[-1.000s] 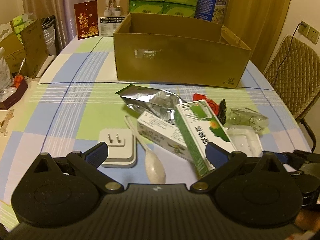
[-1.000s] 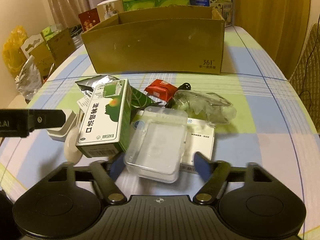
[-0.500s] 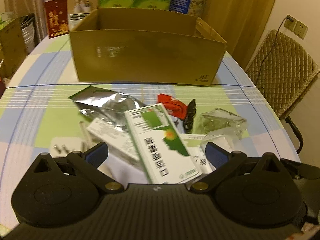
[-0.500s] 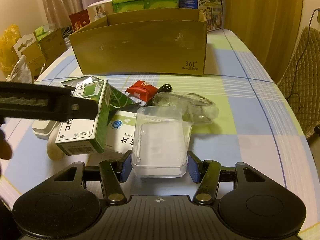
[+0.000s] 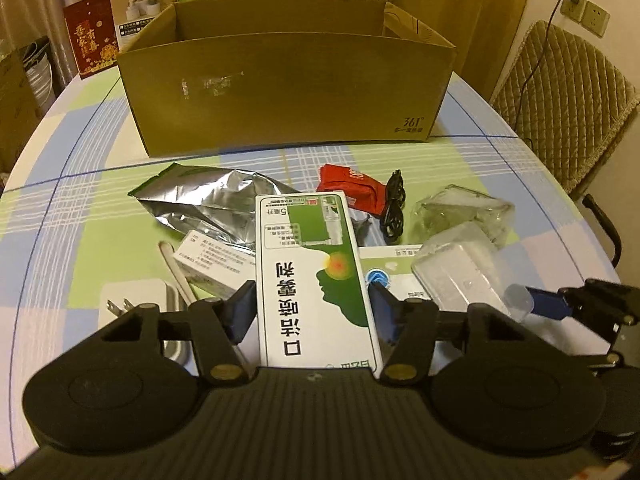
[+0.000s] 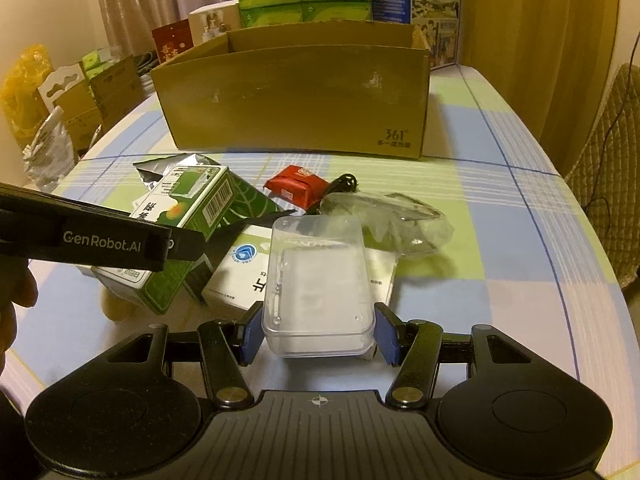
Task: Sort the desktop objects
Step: 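Carry the tray and green box into the cardboard box with both grippers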
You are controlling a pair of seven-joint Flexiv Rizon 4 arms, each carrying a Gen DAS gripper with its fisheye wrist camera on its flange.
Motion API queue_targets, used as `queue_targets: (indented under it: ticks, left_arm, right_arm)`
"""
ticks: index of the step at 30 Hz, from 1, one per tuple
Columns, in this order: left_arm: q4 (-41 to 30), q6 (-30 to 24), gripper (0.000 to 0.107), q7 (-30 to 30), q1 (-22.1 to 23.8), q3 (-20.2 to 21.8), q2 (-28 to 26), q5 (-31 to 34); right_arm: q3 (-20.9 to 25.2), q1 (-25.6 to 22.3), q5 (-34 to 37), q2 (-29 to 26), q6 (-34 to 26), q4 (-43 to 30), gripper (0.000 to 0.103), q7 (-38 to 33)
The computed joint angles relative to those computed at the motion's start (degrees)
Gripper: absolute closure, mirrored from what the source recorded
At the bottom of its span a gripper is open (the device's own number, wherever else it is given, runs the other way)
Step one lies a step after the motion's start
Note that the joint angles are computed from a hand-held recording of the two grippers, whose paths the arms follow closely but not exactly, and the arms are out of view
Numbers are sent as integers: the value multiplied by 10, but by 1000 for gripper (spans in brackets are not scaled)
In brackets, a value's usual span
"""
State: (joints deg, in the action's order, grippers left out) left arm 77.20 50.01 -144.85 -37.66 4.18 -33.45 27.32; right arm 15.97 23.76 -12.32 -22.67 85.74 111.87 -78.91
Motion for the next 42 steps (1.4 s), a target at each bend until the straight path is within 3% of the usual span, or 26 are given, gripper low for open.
queue_targets:
  ticks: [4,11,14,19,42]
  left_arm:
    - [-4,-7,52,11,0,1,-1,7]
    - [0,-3,52,22,3,-1,0,7]
    - [-2,-6,54,22,1,2,-1,11]
    - [2,-7,56,17,-1,3,4,14]
    - [22,-21,56,-23,1,-7,58,56]
  right_arm:
    - [-5,4,-5,-8,0,-8,40,-2]
    - [-23,18,-19,-21,5,-19,39,7]
    - [-24,20,-24,-23,1,-22,50,11]
    - [-44,33,-42,-12,14,-8,50,27]
    - [-24,19,-48,23,23,-10,50,17]
